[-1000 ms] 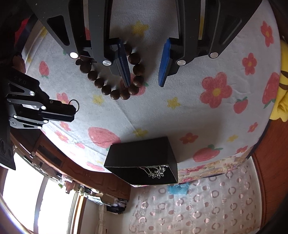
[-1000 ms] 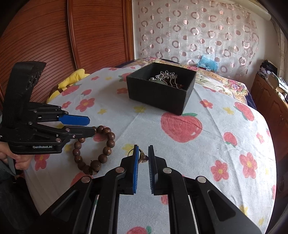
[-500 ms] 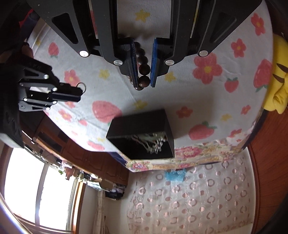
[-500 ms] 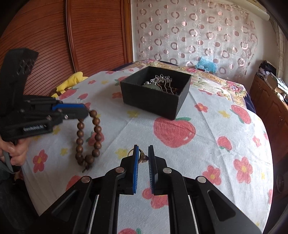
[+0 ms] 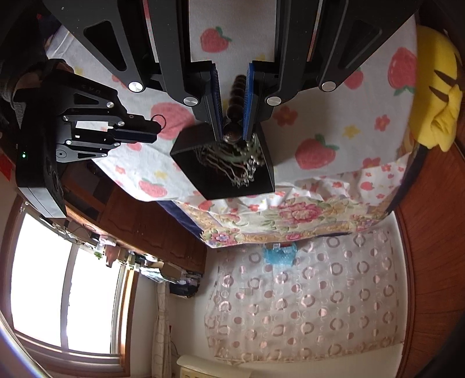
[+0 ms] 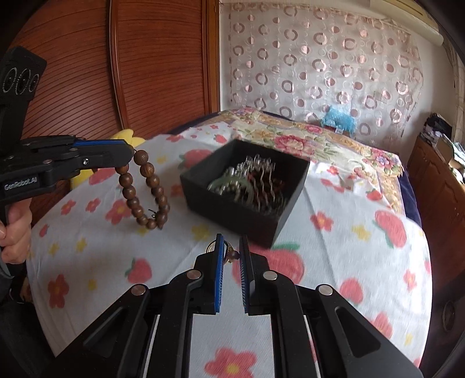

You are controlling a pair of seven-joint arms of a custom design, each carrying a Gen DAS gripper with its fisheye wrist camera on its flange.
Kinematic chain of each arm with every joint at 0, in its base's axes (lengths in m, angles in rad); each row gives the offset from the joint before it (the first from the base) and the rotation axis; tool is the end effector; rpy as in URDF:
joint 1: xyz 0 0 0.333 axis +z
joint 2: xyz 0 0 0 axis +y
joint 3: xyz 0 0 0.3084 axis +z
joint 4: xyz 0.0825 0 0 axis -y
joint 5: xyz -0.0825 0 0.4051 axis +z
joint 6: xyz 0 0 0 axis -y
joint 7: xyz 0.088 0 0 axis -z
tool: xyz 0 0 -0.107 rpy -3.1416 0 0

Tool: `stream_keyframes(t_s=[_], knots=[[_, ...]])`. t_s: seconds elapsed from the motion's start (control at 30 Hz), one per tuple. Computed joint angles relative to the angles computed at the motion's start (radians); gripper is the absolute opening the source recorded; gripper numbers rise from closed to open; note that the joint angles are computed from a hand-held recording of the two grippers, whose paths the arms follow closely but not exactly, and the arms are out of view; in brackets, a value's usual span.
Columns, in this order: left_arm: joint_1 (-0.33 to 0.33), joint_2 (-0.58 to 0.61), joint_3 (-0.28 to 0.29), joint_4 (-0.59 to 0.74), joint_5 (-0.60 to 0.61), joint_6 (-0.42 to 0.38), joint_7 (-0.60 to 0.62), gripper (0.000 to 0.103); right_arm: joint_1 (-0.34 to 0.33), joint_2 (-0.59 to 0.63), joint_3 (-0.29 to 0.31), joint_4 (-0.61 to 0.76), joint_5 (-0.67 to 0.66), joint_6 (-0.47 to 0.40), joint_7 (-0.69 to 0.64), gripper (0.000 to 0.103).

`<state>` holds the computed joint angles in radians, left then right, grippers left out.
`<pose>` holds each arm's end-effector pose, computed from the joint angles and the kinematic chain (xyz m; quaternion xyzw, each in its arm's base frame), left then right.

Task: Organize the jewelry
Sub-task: 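Carry the bracelet and ring over the box and open both tools to drop them in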

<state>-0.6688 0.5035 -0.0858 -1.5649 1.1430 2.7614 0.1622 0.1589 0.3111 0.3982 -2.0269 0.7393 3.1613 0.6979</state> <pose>0.5208 -0.5278 0.3974 -0.5434 0.7072 -0.3806 0.2444 0.5849 0.2752 0.3617 -0.8097 0.4197 -0.1838 0.3668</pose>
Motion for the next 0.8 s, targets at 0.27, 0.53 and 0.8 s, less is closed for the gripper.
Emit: stream_keyframes(t_s=[0.27,0.53,0.8], knots=[[0.009,0.036,0.011,0.085,-0.027,0.003,0.061,0.012,0.091,0.073,-0.126,0.145,-0.148,-0.044,0.111,0.012],[0.011,0.093,0.030,0.176,-0.093,0.013,0.147,0.012,0.127,0.180,-0.200,0.298,-0.265,-0.103,0.233,0.012],[0.007,0.142,0.050,0.246,-0.169,0.034,0.225,0.012,0.113,0.263,-0.199,0.409,-0.309,-0.139,0.301,0.012]])
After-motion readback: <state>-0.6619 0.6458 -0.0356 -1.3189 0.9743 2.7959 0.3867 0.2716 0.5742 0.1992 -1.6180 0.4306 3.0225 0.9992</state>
